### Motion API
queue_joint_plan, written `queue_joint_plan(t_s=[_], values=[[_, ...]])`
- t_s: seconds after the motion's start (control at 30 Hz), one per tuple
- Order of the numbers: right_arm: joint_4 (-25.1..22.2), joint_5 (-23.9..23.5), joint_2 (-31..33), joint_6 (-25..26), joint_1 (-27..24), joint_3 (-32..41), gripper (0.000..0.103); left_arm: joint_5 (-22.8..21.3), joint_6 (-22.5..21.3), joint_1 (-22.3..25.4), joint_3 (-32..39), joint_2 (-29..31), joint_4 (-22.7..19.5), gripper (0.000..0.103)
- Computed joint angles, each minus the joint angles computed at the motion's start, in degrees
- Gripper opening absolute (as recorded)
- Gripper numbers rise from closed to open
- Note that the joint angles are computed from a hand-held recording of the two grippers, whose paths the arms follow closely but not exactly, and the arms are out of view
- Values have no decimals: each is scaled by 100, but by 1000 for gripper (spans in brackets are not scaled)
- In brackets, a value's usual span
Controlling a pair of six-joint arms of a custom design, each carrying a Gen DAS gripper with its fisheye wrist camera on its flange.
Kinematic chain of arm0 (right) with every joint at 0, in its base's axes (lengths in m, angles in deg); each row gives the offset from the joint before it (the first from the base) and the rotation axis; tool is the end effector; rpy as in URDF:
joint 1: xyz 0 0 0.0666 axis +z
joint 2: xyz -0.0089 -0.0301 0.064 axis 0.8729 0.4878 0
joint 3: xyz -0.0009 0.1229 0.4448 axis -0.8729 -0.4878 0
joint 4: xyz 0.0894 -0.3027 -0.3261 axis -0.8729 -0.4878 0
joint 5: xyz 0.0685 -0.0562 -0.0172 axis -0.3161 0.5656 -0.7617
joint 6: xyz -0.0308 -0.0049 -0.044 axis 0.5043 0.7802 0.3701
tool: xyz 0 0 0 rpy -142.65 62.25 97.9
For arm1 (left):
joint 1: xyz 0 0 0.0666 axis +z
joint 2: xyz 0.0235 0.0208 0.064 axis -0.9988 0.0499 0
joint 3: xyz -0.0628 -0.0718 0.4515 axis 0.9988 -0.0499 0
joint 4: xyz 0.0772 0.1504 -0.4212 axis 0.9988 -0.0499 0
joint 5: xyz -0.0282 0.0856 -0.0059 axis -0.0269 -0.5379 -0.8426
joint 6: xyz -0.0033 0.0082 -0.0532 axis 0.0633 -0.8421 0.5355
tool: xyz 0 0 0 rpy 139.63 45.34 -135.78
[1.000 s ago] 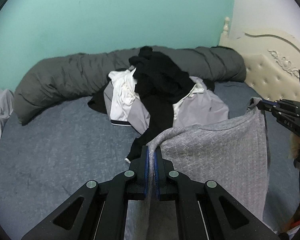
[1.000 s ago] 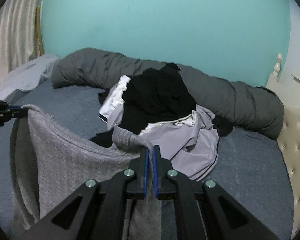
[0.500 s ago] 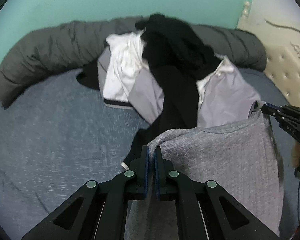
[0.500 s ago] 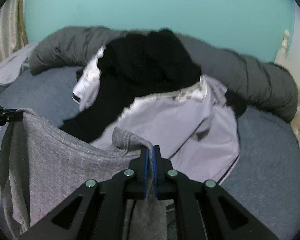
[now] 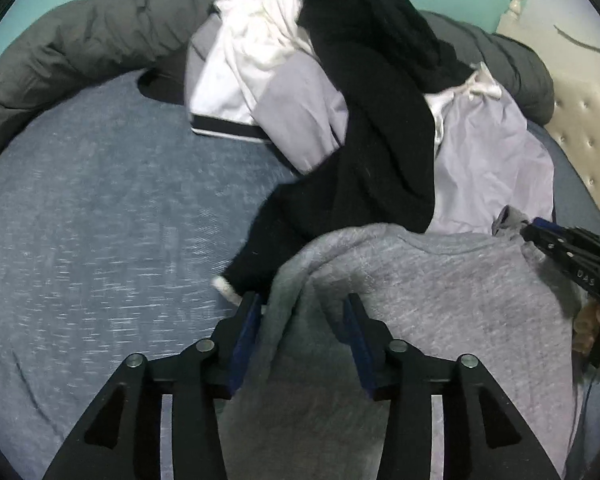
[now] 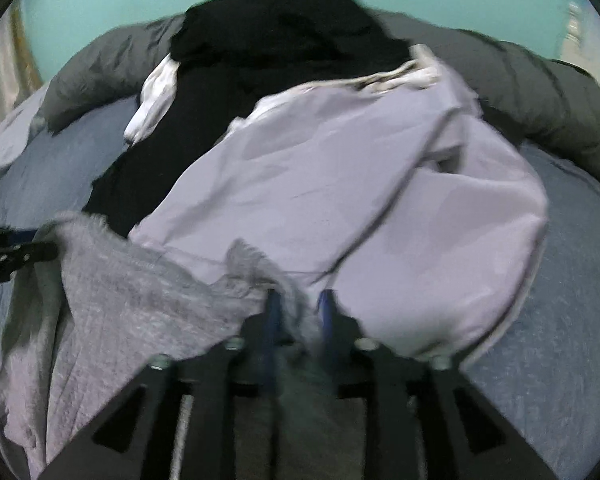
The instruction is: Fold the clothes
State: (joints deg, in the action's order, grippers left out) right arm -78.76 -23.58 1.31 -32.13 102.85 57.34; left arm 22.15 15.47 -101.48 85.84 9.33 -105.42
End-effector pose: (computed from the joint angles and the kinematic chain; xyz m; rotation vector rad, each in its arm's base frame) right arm 0.3202 0.2629 0.5578 0.3186 2.4139 -0.0643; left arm 0.4996 -0.1384 0.5446 0.7181 2.5245 -0.3771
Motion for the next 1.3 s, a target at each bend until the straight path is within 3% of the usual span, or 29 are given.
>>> queue_joint_plan(t_s=[0.07,0.3,0.57,0.7,0.87,0.93,1.13,1.3], values=[[47,267,-197,-221,141,-15,56,99,-61,94,-11,-136,7,55],[190,914,-773,-1854,1363,-44,58,639,-463,661,-277,-753,-602,55],[-818,1768,-407,-4274,3357,280,62,883,-1290,1572,-1055,-1705,-1474,55],[-1295,1967,-114,-5178,4016,436,62,897,-1736,2119,-1416,-2089,-1844,55],[-1495,2182,128,-5816,4526,440,63,868,-2290,2832,-1862,-2549,-2067,55],[-1246,2204,126,-5899,4641,296,63,837,-2488,3040,-1989,-2654,-2192,55],[-537,2028,16,-5790,4596,-95,63,822,-2900,3478,-2234,-2946,-2419,55],[-206,2125,19,-5244,4514,-71,63,820,-2948,3646,-2448,-3065,-2518,55]])
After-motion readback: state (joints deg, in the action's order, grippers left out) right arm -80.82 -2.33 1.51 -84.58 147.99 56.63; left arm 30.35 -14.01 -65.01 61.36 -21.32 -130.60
